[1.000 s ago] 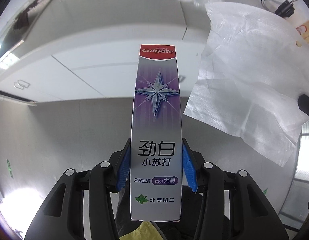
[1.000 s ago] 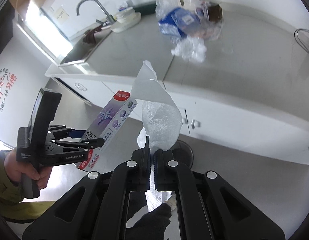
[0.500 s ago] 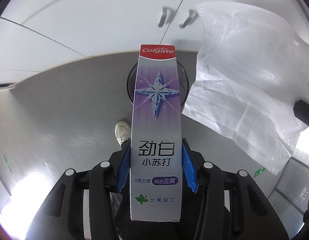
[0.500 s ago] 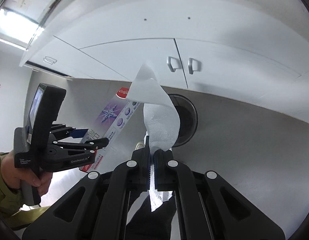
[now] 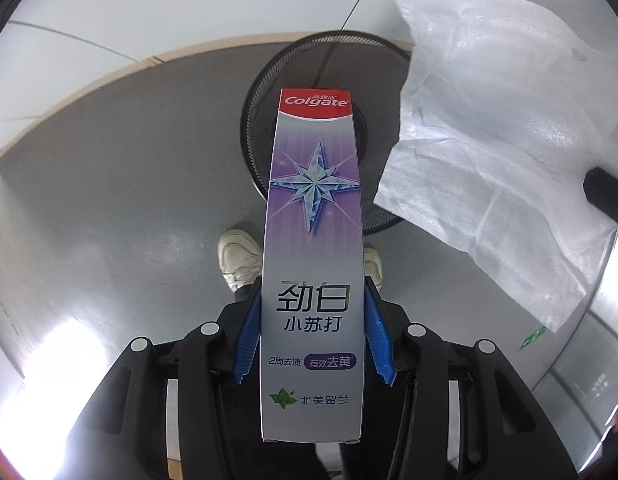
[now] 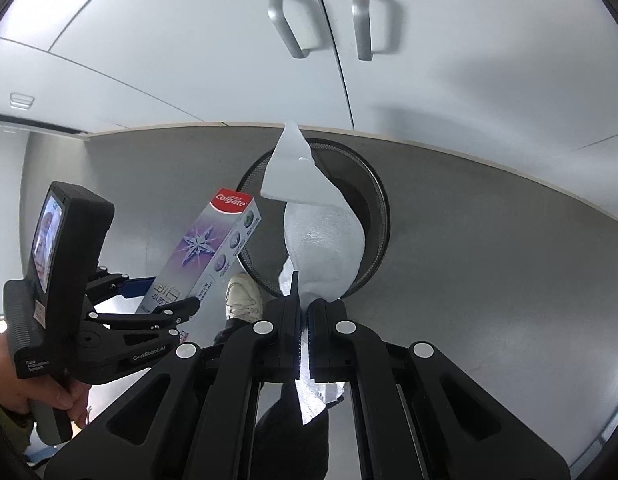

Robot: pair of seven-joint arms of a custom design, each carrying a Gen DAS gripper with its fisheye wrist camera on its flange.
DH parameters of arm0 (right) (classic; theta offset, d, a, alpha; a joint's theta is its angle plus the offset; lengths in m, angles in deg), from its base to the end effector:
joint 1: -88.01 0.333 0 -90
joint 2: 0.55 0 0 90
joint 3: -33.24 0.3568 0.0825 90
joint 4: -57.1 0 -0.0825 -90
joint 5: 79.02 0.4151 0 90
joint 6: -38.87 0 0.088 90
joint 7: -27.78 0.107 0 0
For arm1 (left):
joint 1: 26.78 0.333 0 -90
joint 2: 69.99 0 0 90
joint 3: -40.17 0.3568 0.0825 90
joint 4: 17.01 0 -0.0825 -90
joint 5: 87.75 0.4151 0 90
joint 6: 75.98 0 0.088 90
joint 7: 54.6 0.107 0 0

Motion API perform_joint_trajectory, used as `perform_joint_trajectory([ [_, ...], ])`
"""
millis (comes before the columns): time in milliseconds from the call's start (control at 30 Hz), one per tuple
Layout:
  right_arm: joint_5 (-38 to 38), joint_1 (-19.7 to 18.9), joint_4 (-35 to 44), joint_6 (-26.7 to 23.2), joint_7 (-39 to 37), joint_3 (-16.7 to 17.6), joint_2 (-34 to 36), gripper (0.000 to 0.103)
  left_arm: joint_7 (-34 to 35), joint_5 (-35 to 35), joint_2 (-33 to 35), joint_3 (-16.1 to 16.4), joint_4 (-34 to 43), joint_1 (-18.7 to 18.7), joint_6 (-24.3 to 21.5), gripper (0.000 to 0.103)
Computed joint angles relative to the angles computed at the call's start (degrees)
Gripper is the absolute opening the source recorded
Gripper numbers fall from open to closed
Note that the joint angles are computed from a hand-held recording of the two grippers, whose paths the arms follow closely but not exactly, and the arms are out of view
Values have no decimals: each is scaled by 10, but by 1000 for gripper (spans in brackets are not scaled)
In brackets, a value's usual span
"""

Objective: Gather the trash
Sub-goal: 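Carry the toothpaste box with the left tool while the right tool holds a white bag, then open the left tool over the wastebasket to drop the toothpaste box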

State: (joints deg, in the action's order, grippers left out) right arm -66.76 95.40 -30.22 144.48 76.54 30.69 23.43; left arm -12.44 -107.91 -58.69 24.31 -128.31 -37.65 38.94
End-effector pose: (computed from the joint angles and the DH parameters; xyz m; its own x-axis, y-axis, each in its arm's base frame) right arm 0.7102 0.0817 0.4380 0.6627 -0.7206 -0.2037 -0.7412 -0.6700 -0.0410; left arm 0.5471 -0.2909 0.4034 0.5294 -0.8407 0.1138 -0.8113 -0.4625 0.3577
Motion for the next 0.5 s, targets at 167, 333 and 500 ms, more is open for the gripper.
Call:
perform_joint_trajectory([
  [167, -6, 7, -16, 15, 15, -2, 16, 3, 27, -13, 24, 1, -23, 10, 28, 46],
  [333, -10, 11, -14, 10, 33, -3, 31, 3, 36, 8, 60, -6, -1, 13, 33, 46],
  [500, -19, 14, 1, 4, 47, -5, 45, 27, 38, 24, 71, -11, 17, 18, 30, 59],
])
